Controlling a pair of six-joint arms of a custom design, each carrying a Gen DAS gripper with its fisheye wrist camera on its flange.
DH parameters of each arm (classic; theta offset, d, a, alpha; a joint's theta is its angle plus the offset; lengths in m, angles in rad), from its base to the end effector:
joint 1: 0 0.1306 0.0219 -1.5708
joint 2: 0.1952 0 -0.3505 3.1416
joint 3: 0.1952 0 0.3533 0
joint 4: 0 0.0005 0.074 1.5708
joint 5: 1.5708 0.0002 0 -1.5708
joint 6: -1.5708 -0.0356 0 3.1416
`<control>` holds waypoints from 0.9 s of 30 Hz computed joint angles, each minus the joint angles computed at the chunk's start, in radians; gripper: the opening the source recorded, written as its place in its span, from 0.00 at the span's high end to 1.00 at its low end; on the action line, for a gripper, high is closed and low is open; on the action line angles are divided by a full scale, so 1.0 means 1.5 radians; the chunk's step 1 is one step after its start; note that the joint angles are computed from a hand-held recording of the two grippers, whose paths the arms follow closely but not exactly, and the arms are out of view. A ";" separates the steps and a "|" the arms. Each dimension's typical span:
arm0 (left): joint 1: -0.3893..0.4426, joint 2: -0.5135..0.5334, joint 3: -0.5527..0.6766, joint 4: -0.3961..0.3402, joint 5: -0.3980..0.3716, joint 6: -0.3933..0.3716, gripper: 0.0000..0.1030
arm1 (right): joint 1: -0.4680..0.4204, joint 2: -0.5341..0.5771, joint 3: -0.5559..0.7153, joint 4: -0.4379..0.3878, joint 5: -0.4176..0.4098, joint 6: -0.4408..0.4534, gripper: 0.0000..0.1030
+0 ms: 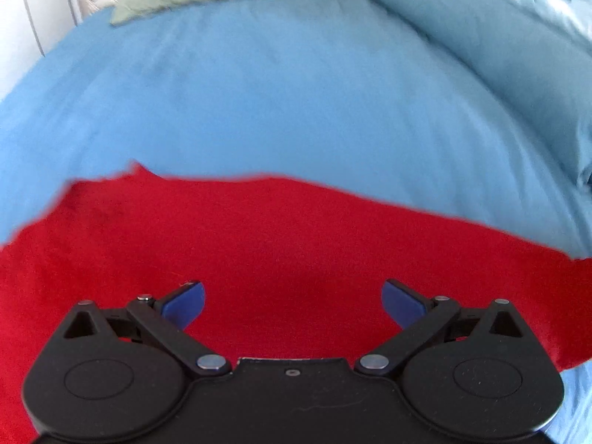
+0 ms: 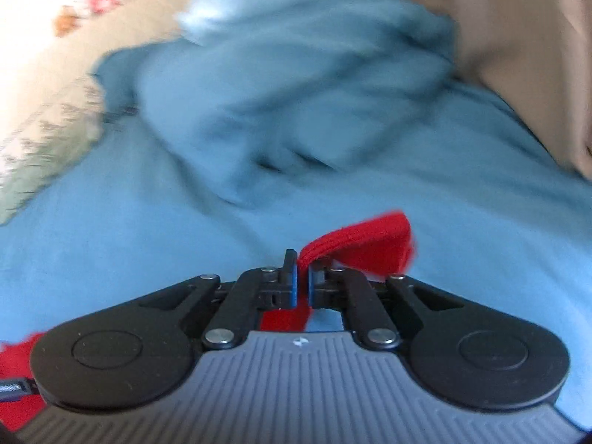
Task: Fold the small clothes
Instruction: 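Grasp a sweater sleeve with the right gripper and fold it across the body, then grasp the other sleeve with the left gripper and fold it across the body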
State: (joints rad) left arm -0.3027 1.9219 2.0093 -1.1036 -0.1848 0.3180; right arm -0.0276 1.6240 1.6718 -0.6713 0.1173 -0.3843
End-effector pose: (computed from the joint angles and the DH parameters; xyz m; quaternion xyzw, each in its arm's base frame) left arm 0.5871 -0.1770 0.3682 -0.0326 0.9575 0.0012 0.2867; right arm 0.5493 -0.0198 0.4232 0.2079 0.8641 0.0294 0.4574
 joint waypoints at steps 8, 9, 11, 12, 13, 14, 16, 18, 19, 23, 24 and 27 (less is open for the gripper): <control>0.146 -0.171 -0.143 0.039 0.018 -0.085 0.00 | 0.194 0.134 0.278 -0.038 -0.140 0.038 0.80; 0.170 -0.192 -0.169 0.047 0.020 -0.095 0.00 | 0.224 0.151 0.290 -0.030 -0.159 0.039 0.80; 0.210 -0.219 -0.211 0.059 0.018 -0.112 0.00 | 0.275 0.174 0.291 -0.012 -0.189 0.054 0.80; 0.233 -0.235 -0.239 0.067 0.022 -0.120 0.00 | 0.303 0.183 0.278 0.001 -0.195 0.062 0.80; 0.259 -0.254 -0.272 0.077 0.032 -0.127 0.00 | 0.330 0.191 0.264 0.007 -0.185 0.074 0.80; 0.280 -0.267 -0.296 0.078 0.041 -0.129 0.00 | 0.355 0.201 0.253 0.004 -0.174 0.091 0.80; 0.326 -0.293 -0.349 0.085 0.068 -0.129 0.00 | 0.401 0.216 0.221 0.000 -0.147 0.126 0.80; 0.365 -0.318 -0.396 0.092 0.100 -0.123 0.00 | 0.426 0.227 0.193 -0.002 -0.133 0.147 0.80; 0.379 -0.325 -0.412 0.097 0.116 -0.121 0.00 | 0.438 0.227 0.175 0.006 -0.122 0.163 0.80; 0.396 -0.340 -0.439 0.105 0.163 -0.106 0.00 | 0.461 0.223 0.136 0.025 -0.092 0.233 0.73; 0.399 -0.335 -0.435 0.107 0.175 -0.107 0.00 | 0.465 0.215 0.115 0.035 -0.088 0.251 0.69; 0.378 -0.327 -0.426 0.119 0.195 -0.097 0.00 | 0.470 0.203 0.094 0.049 -0.068 0.302 0.23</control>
